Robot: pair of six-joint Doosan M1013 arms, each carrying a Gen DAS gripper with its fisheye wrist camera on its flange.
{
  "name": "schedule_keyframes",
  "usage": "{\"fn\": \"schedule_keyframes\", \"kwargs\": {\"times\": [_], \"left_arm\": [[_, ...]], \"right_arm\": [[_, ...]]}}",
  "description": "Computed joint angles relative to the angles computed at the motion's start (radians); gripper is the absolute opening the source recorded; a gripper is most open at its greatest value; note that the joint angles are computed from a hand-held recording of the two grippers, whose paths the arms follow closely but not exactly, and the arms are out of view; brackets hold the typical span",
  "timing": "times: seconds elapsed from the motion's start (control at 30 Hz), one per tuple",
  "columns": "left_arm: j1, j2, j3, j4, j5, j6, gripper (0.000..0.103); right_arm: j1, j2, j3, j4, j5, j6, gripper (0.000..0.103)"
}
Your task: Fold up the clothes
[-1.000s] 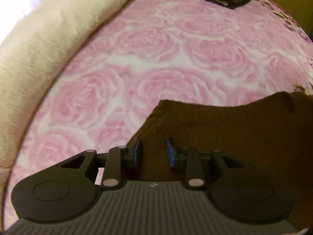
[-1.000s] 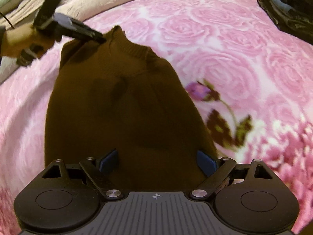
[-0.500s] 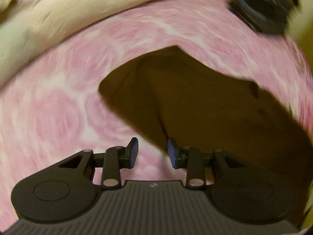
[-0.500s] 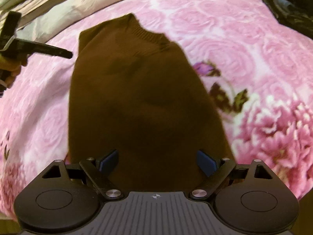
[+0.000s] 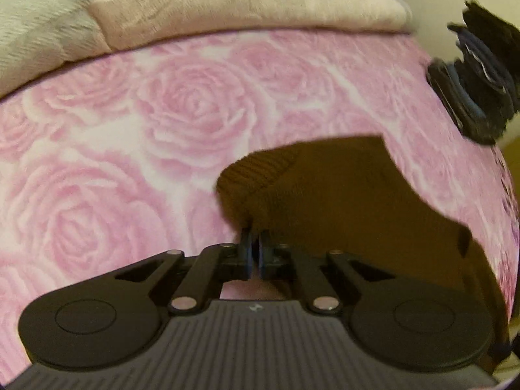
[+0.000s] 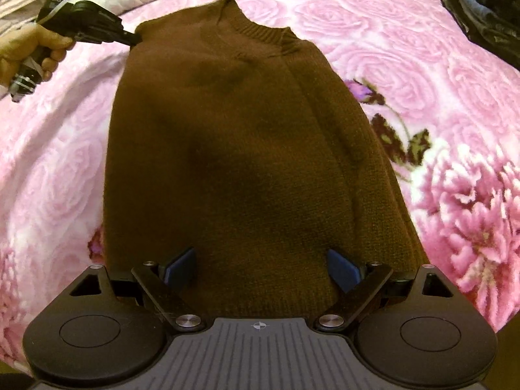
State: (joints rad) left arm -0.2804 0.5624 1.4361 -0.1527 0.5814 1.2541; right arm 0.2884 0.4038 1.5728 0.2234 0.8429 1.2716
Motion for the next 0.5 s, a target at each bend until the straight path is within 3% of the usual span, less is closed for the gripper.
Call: {"fn": "schedule_keyframes", "kwargs": {"times": [0.07, 0.17, 0.23, 0.37, 0.5], "left_arm": [[-0.003, -0.016, 0.02, 0.038, -0.013, -0.03, 0.015], [-0.019, -0.055, 0.055, 0.142, -0.014, -0.081, 0.013], [-0.033, -0.088, 0.085, 0.16, -0.015, -0.045, 0.013], [-0.078, -0.146, 0.14, 0.08, -0.017, 0.177, 0.019], [-0.167, -0.193, 0.196, -0.013, -0.038, 0.524, 0.029]], "right_arm": [[0.011, 0.003, -0.009, -0.046, 0.02, 0.039, 0.094], [0.023, 0.002, -0.019, -0.099, 0.056, 0.11, 0.094], [0.028, -0.002, -0.02, -0.131, 0.087, 0.153, 0.094], [0.041, -0.021, -0.006, -0.207, 0.155, 0.231, 0.094], [0.042, -0.056, 0.025, -0.242, 0.194, 0.349, 0.094]]}}
